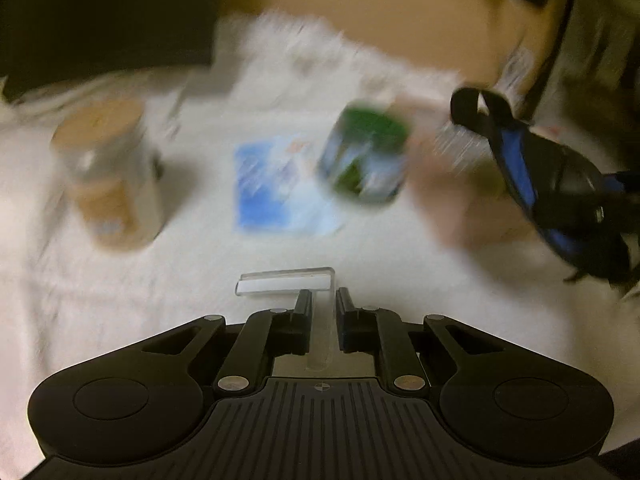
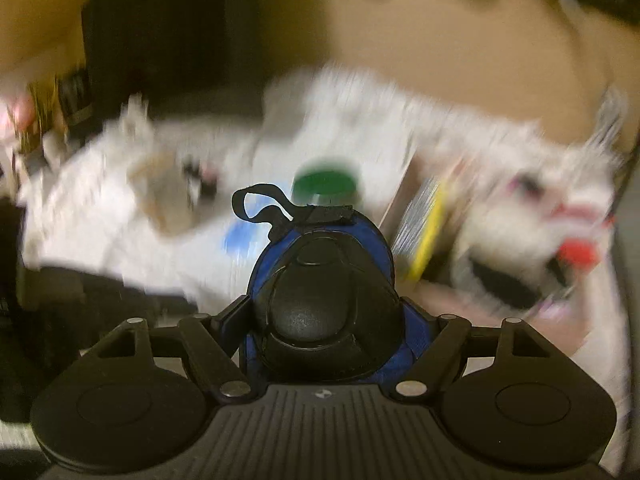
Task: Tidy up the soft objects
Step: 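Lower the plastic strip and pouch into the pink box while both tools open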
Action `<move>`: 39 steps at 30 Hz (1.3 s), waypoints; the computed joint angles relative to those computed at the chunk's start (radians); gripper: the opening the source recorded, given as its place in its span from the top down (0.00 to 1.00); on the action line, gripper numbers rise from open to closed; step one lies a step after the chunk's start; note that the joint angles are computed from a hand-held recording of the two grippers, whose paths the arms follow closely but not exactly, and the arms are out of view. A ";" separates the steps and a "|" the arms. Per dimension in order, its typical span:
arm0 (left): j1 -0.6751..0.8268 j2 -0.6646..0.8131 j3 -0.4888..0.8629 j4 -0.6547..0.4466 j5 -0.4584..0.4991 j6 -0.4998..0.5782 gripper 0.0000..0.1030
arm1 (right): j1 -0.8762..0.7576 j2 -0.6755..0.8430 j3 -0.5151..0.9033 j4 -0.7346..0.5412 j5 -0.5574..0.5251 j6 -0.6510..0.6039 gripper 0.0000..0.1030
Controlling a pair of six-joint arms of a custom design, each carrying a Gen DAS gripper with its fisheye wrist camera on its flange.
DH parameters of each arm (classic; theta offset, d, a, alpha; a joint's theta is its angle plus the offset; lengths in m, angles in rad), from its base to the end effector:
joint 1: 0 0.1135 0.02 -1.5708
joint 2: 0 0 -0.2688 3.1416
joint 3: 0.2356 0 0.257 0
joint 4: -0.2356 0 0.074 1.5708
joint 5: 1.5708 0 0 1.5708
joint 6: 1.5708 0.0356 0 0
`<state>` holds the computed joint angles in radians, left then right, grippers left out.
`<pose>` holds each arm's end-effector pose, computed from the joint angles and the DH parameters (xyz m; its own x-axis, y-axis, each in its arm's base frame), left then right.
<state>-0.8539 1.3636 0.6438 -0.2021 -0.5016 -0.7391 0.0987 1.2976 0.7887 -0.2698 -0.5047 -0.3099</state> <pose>0.1809 -0.1815 0.1731 -0.7036 -0.0917 -0.7047 -0.0052 0.9923 -0.1239 0.2668 0.0437 0.2291 -0.5349 -0.3212 -0.7815 -0.6215 0.7762 0.1064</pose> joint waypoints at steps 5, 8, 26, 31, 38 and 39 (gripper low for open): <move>0.016 -0.021 0.142 0.093 0.019 0.131 0.85 | -0.152 -0.011 0.240 -0.098 -0.066 0.012 0.25; 0.042 0.092 0.313 0.190 0.076 0.250 0.85 | -0.224 0.081 0.442 -0.170 -0.102 0.050 0.25; 0.084 0.695 0.861 0.070 0.093 0.307 0.83 | -0.175 0.614 0.746 -0.228 0.126 0.127 0.24; 0.097 0.582 0.711 0.123 0.139 0.217 0.83 | -0.108 0.568 0.578 -0.013 0.273 0.046 0.22; 0.048 0.437 0.499 0.233 0.100 0.138 0.83 | -0.138 0.558 0.560 0.002 0.184 0.058 0.18; 0.042 0.422 0.478 0.242 0.097 0.130 0.83 | -0.157 0.552 0.567 -0.025 0.134 0.072 0.18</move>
<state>-0.8114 1.7858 1.1219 0.0399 -0.4044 -0.6095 -0.0580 1.8497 1.3559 -0.2952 -0.3708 -0.2374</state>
